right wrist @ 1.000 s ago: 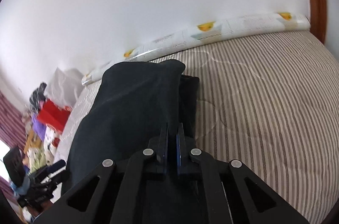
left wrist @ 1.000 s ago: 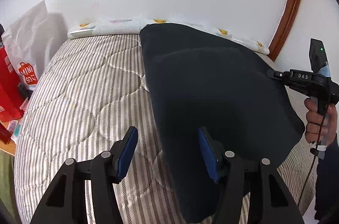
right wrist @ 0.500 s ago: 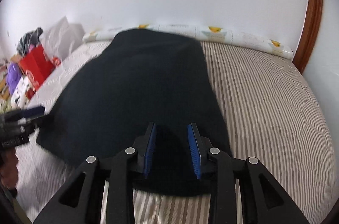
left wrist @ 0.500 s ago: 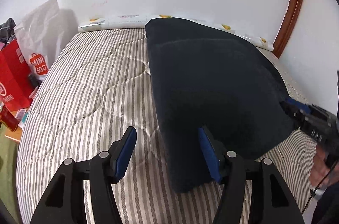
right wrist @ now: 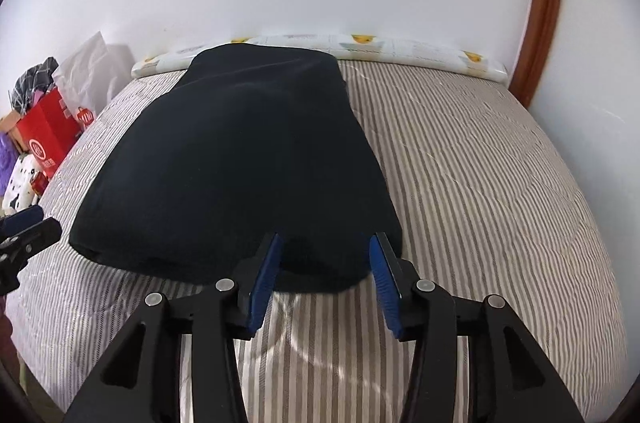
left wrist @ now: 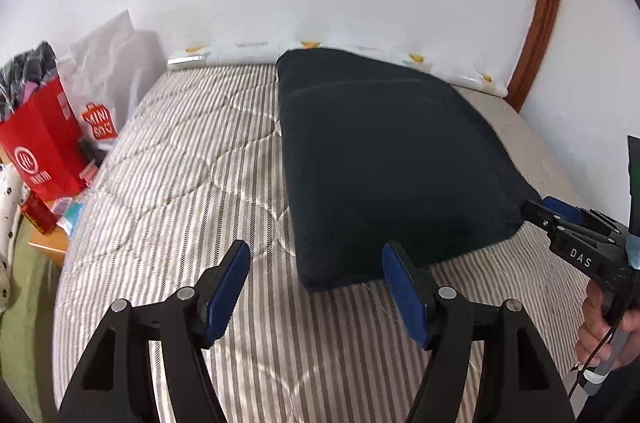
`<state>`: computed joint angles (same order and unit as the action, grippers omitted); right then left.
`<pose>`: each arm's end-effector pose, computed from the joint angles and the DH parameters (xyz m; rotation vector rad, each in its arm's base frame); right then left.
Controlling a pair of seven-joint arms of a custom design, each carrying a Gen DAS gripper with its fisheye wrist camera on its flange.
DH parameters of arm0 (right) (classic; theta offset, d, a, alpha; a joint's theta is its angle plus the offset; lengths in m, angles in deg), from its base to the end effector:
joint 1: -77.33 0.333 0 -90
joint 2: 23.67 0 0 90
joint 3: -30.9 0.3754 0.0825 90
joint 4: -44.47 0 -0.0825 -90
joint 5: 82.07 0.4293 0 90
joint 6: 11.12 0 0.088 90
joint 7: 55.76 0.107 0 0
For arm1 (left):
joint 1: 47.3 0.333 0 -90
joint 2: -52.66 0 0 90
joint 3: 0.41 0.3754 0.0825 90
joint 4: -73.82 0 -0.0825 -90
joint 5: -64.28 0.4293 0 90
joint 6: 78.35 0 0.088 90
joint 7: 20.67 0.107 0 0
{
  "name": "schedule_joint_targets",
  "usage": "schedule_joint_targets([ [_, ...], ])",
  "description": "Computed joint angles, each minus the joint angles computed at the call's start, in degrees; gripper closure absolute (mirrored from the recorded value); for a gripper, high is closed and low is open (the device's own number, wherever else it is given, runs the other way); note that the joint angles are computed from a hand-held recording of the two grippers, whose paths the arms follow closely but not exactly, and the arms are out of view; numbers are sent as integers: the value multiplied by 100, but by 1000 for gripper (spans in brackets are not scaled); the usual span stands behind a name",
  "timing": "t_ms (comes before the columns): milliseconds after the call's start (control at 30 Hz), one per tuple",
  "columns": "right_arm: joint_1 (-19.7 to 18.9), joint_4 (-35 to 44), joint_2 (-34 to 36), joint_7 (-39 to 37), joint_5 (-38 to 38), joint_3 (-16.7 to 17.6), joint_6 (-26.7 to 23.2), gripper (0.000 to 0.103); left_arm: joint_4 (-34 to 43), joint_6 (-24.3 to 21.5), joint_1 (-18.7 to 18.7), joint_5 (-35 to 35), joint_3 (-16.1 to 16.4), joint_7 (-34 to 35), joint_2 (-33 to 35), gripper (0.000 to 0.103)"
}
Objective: Fold small clothes
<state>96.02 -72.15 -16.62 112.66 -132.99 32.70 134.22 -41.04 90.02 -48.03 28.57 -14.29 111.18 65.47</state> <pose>0.6059 0.2353 0.4557 -1.4988 2.1594 -0.8156 0.6720 -0.1255 0.4525 -1.4532 2.1730 -0.9288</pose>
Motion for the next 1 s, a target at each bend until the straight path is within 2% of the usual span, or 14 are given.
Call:
schedule_joint_targets([
  [167, 63, -289, -460, 373, 5, 128, -225, 55, -367, 255, 107, -741, -207, 495, -463, 32],
  [267, 115, -380, -768, 388, -47, 308, -689, 54, -585, 462, 5, -1321, -180, 847, -766, 28],
  [367, 179, -513, -1129, 623, -301, 520, -1169, 53, -789, 613, -126, -2320, -152, 1655, -1101, 20],
  [400, 203, -590, -1281, 634, -283, 589, -1270, 50, -833, 614, -191, -2682, -119, 1984, -1200, 15],
  [467, 216, -662, -1455, 697, -257, 707, -1461, 33, -949, 633, -360, -3331, -18, 2618, -1410, 11],
  [500, 241, -712, -1570, 804, -306, 806, -1661, 18, -1001, 656, -459, -3609, 42, 2909, -1498, 11],
  [533, 248, -765, -1654, 884, -401, 873, -1762, 13, -1046, 689, -559, -3814, 102, 3138, -1576, 11],
  [600, 275, -883, -1833, 1113, -613, 1020, -1974, 11, -1158, 806, -756, -4044, 210, 3411, -1728, 9],
  [700, 305, -1036, -2064, 1305, -530, 1105, -2119, 4, -1248, 1006, -1049, -4466, 361, 3768, -1878, 8],
  [767, 307, -1115, -2176, 1390, -489, 1152, -2172, 2, -1255, 1069, -1202, -5028, 444, 4297, -1961, 7],
  [900, 310, -1185, -2283, 1426, -405, 1223, -2279, 2, -1308, 1139, -1243, -5247, 424, 4431, -2029, 7],
  [1000, 303, -1262, -2377, 1524, -438, 1267, -2296, 2, -1379, 1154, -1250, -4989, 407, 4157, -2051, 7],
])
